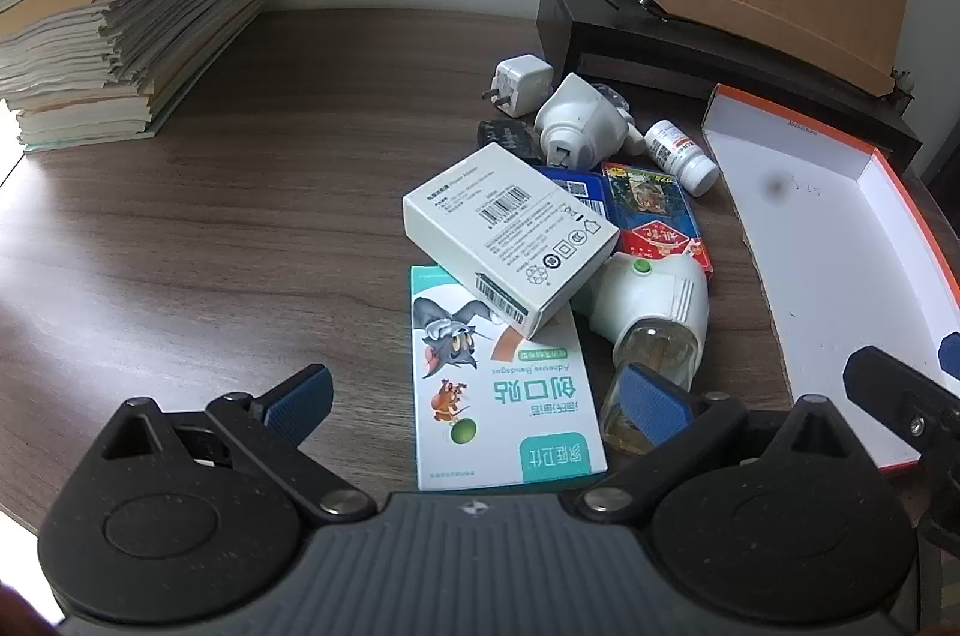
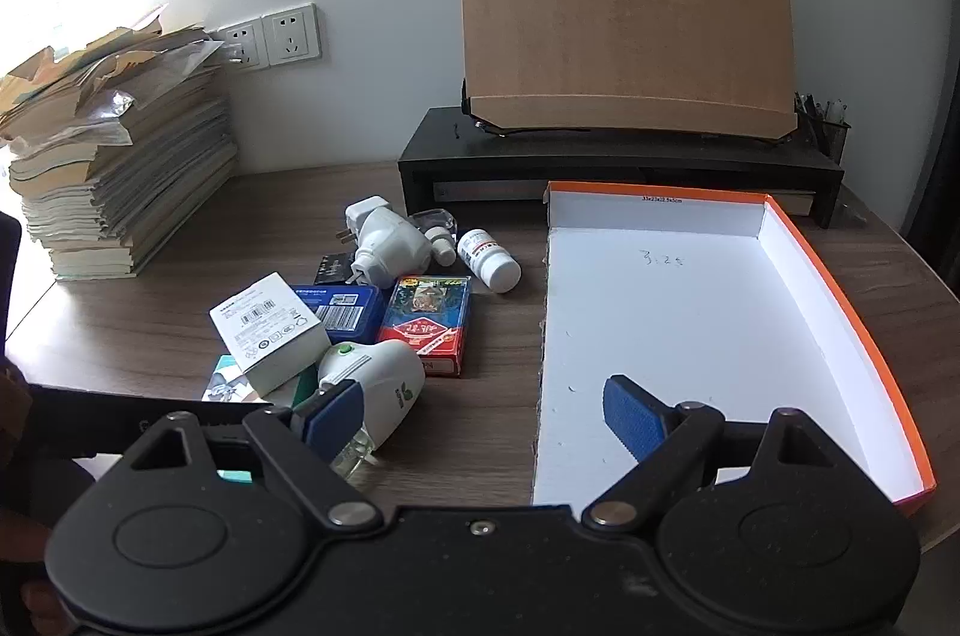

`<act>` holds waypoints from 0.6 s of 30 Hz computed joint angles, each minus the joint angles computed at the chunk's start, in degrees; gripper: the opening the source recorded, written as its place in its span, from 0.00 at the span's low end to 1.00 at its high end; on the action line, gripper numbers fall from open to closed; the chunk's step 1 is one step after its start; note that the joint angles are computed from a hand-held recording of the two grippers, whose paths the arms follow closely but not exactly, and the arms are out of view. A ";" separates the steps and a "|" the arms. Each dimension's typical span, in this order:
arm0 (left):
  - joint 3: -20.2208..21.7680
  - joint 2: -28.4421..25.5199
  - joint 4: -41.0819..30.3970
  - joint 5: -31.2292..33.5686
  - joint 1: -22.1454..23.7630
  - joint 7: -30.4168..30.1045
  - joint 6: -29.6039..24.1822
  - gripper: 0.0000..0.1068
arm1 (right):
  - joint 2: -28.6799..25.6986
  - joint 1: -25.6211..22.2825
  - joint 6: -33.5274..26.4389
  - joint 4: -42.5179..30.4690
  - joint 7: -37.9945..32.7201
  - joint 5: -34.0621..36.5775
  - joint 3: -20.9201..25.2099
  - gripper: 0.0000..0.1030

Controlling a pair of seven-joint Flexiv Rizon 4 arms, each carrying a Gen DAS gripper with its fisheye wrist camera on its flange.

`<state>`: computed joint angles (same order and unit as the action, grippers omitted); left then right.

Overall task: Organize rigid objects
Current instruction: 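Grasp the green-white bandage box with the left gripper while the right grasps the white repellent heater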

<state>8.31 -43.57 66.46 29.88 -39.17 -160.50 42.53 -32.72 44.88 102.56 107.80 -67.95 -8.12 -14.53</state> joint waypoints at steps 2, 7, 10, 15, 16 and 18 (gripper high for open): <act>-0.01 -0.21 -0.51 -0.06 -0.01 0.19 -0.61 0.96 | -0.42 0.80 0.03 -0.16 0.65 0.59 -0.71 0.99; -0.06 -0.24 -0.56 -0.20 0.22 0.10 -0.56 0.96 | -1.07 0.27 0.38 -1.03 0.17 0.39 -0.09 0.99; -0.01 -0.35 -0.76 -0.17 0.40 0.39 -0.55 0.96 | -1.34 -1.26 0.18 -1.82 0.02 -0.06 1.66 0.99; 0.22 -1.62 -2.48 -0.39 0.57 0.52 -1.63 0.96 | -1.56 -0.32 -0.20 -1.97 -0.42 -0.45 0.12 0.99; 0.20 -2.06 -2.93 -0.48 0.74 0.81 -1.84 0.96 | -1.62 -0.37 -0.36 -2.10 -0.39 -0.49 0.12 0.99; -0.14 -2.77 -3.41 -1.12 1.33 1.56 -1.77 0.96 | -1.74 -0.24 -0.77 -2.30 -0.31 -0.71 -0.14 0.99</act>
<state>8.17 -46.34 63.05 28.76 -37.85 -158.94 40.75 -34.46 44.64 101.79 105.50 -68.26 -8.83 -14.68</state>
